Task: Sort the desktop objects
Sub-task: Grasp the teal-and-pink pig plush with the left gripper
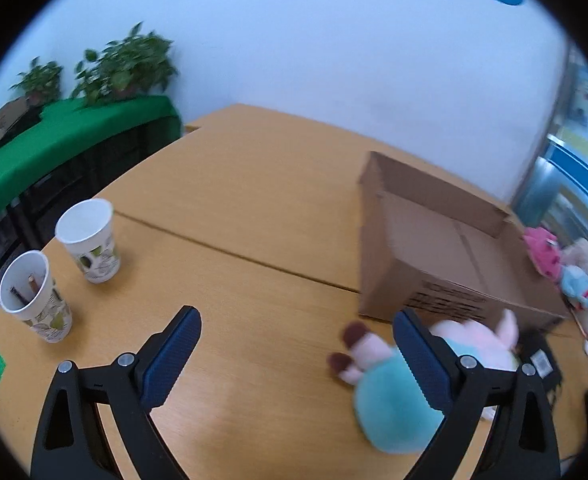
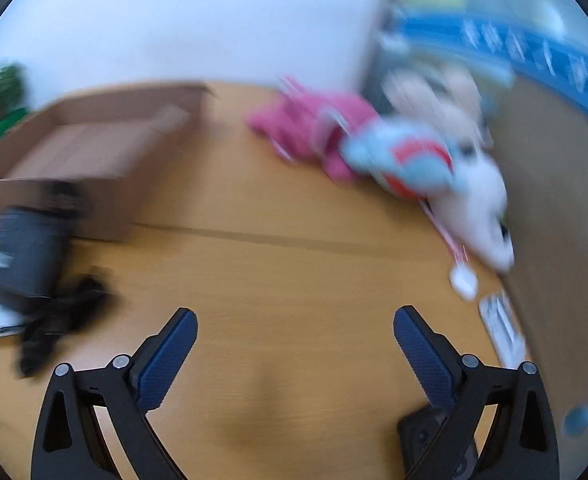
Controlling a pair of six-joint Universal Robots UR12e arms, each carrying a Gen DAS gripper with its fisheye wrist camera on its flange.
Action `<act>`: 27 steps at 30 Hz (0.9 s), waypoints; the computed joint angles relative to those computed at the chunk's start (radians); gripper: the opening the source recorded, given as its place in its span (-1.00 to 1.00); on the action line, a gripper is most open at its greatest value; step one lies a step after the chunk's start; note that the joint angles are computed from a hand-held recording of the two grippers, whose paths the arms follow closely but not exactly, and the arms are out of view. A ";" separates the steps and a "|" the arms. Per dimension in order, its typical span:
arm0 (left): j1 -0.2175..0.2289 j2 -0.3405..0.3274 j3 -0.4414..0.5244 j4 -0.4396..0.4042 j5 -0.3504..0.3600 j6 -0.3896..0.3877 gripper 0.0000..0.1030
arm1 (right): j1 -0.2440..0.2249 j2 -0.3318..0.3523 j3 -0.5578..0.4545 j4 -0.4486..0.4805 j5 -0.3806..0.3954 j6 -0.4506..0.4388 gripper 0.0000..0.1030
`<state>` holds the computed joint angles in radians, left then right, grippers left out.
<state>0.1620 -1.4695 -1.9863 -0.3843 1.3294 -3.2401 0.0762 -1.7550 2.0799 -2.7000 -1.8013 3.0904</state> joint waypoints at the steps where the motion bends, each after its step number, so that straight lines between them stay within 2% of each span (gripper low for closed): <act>1: -0.008 0.007 -0.003 -0.002 -0.033 0.035 0.95 | 0.015 -0.013 -0.005 -0.028 0.077 -0.018 1.00; 3: -0.034 0.004 -0.005 -0.006 -0.060 0.069 0.95 | 0.046 -0.013 -0.032 -0.059 0.237 -0.010 1.00; 5: -0.052 -0.015 0.004 -0.032 -0.070 0.081 0.95 | 0.086 0.019 -0.072 -0.068 0.357 -0.011 1.00; 9: -0.035 -0.054 0.012 -0.107 -0.158 0.045 0.95 | 0.199 0.129 -0.150 -0.128 0.458 -0.010 1.00; 11: -0.010 -0.058 -0.004 -0.097 -0.240 0.013 0.95 | 0.248 0.187 -0.191 -0.086 0.497 -0.024 1.00; 15: 0.018 -0.065 -0.018 -0.109 -0.346 -0.002 0.95 | 0.322 0.285 -0.264 0.005 0.441 -0.019 1.00; 17: 0.027 -0.071 -0.017 -0.132 -0.390 0.004 0.95 | 0.338 0.324 -0.292 0.045 0.416 0.019 1.00; 19: 0.032 -0.076 -0.020 -0.136 -0.419 0.007 0.94 | 0.335 0.351 -0.309 0.077 0.443 0.061 0.99; 21: 0.035 -0.081 -0.021 -0.134 -0.447 0.013 0.84 | 0.335 0.364 -0.315 0.085 0.483 0.077 1.00; 22: 0.042 -0.083 -0.023 -0.135 -0.481 0.016 0.69 | 0.342 0.366 -0.316 0.076 0.466 0.068 1.00; 23: 0.043 -0.083 -0.025 -0.132 -0.495 0.016 0.65 | 0.341 0.364 -0.314 0.073 0.455 0.050 0.99; 27: 0.025 -0.074 -0.024 -0.128 -0.459 0.035 0.47 | 0.351 0.380 -0.350 0.113 0.440 0.038 0.94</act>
